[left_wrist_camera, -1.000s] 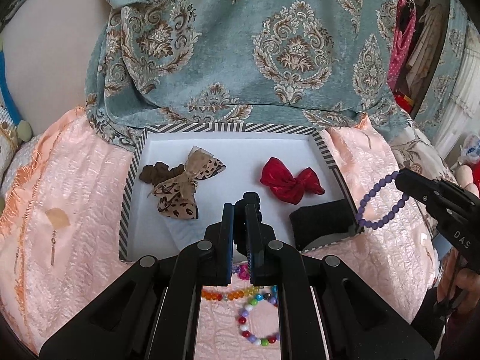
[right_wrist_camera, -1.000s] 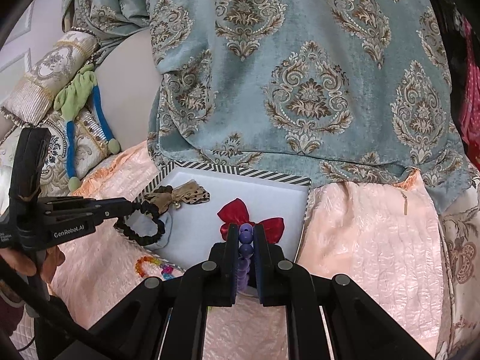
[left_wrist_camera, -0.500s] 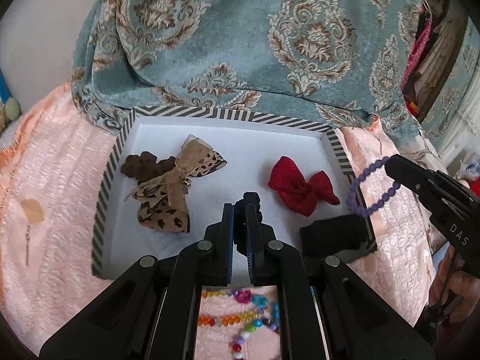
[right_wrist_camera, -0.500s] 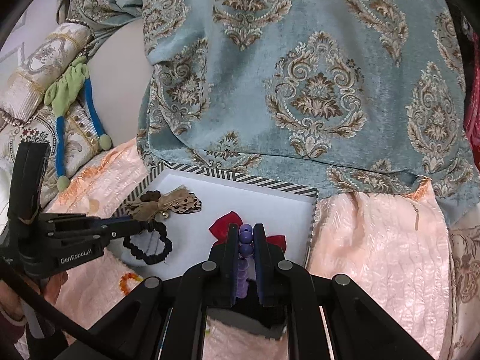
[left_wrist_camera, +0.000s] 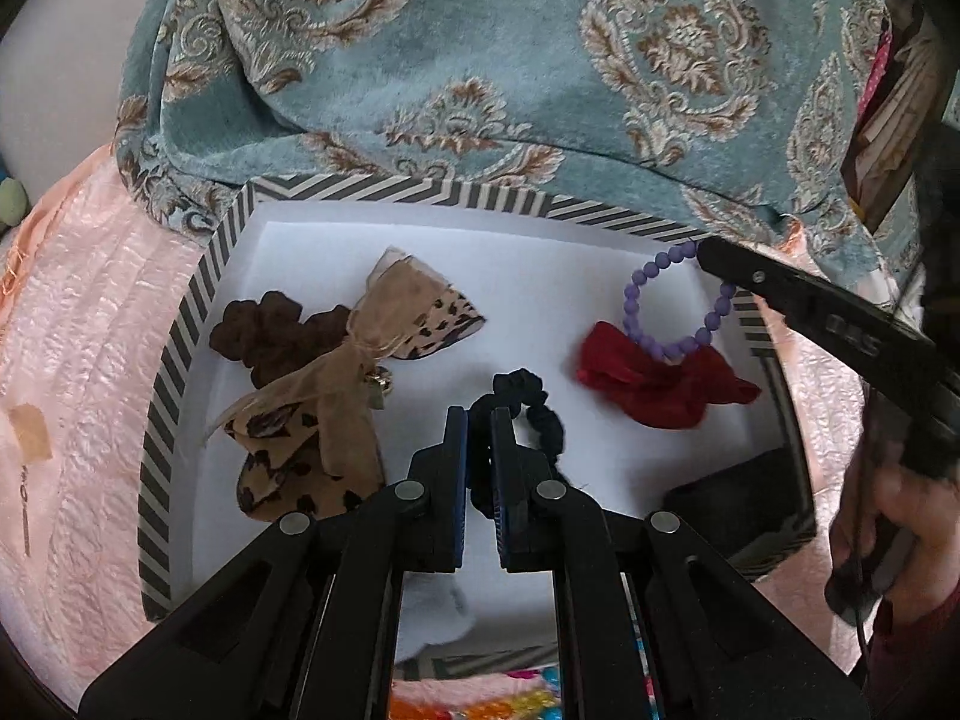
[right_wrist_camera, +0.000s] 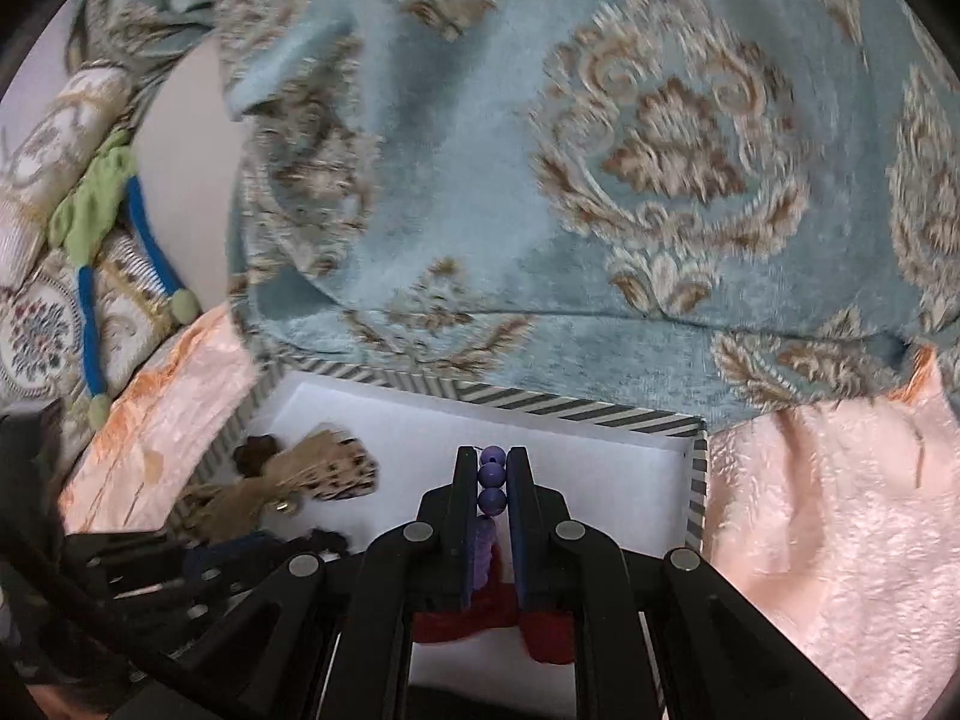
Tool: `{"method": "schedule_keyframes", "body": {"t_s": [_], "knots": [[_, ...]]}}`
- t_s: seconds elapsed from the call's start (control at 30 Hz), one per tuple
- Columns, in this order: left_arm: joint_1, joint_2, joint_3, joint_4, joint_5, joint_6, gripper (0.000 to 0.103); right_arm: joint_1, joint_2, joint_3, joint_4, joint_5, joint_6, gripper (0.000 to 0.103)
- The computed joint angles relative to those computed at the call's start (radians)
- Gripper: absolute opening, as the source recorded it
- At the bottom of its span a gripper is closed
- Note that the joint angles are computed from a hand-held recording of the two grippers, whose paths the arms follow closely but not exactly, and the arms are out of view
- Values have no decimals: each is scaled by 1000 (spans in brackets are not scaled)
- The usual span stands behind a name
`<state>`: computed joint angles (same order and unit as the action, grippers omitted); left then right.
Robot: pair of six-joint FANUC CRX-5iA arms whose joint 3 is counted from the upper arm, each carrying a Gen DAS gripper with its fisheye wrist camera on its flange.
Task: Organize jewelry
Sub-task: 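Carry the black scrunchie and purple bracelet into the tray and open both tools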
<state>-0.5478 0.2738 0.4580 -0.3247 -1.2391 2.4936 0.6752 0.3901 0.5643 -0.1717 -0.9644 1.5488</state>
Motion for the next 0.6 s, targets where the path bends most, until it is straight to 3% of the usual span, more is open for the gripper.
{"method": "schedule_keyframes", "body": {"t_s": [0.27,0.37,0.43,0.5,0.53,0.6], "knots": [[6,4,-13,-6,-9,-1,6,-19,80,31,81,-52,-109,8],[6,8,-10,-5,-12,10,12,-18,81,30,74,-58,-102,8],[6,7,-12,-1,-8,13,38,-7,66,1,103,-35,-105,12],[1,-2,-21,-10,8,24,57,-3,47,-25,102,-13,-96,40],[-3,-2,-18,-19,5,28,62,-3,32,-43,94,-2,-91,41],[-13,2,-3,-35,-15,32,63,1,12,-68,97,9,-84,41]]}}
